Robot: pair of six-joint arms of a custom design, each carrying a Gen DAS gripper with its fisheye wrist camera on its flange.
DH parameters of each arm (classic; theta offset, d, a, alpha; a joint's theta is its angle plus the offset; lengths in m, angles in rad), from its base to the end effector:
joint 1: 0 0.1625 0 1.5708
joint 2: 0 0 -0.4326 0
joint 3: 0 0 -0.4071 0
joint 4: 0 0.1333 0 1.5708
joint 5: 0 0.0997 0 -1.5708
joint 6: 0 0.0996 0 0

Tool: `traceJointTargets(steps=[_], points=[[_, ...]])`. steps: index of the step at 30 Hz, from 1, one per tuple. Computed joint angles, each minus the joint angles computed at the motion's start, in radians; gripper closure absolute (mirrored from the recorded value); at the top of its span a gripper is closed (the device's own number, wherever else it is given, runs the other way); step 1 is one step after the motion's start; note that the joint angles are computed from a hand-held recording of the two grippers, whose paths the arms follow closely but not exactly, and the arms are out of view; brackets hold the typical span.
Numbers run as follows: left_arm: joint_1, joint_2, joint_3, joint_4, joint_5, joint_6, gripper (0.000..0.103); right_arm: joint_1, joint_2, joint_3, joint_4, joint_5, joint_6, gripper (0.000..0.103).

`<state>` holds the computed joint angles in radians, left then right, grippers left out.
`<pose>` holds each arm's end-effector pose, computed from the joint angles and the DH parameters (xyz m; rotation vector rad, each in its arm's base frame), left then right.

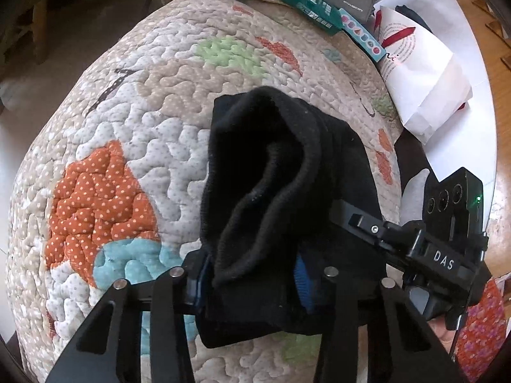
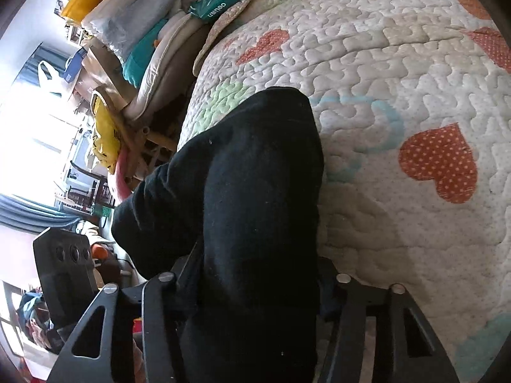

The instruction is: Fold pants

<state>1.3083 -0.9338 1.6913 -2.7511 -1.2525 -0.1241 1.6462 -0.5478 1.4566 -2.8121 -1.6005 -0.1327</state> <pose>-0.0184 -0.7021 0.1852 0.0986 2.8335 -0.6841 0.1862 -0.7343 0.0051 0.3103 -3.0445 0.5120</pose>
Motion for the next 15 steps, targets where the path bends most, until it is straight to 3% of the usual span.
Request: traceJointTargets(steps=[7, 15], points=[[-0.012, 0.041, -0.036, -0.014, -0.008, 0.013, 0.063, 0.029, -0.009, 0.023, -0.101, -0.089, -0.078, 0.048], [-0.035, 0.069, -0.060, -0.050, 0.001, 0.038, 0.064, 0.027, -0.030, 0.011, -0.100, -0.088, -0.105, 0.049]])
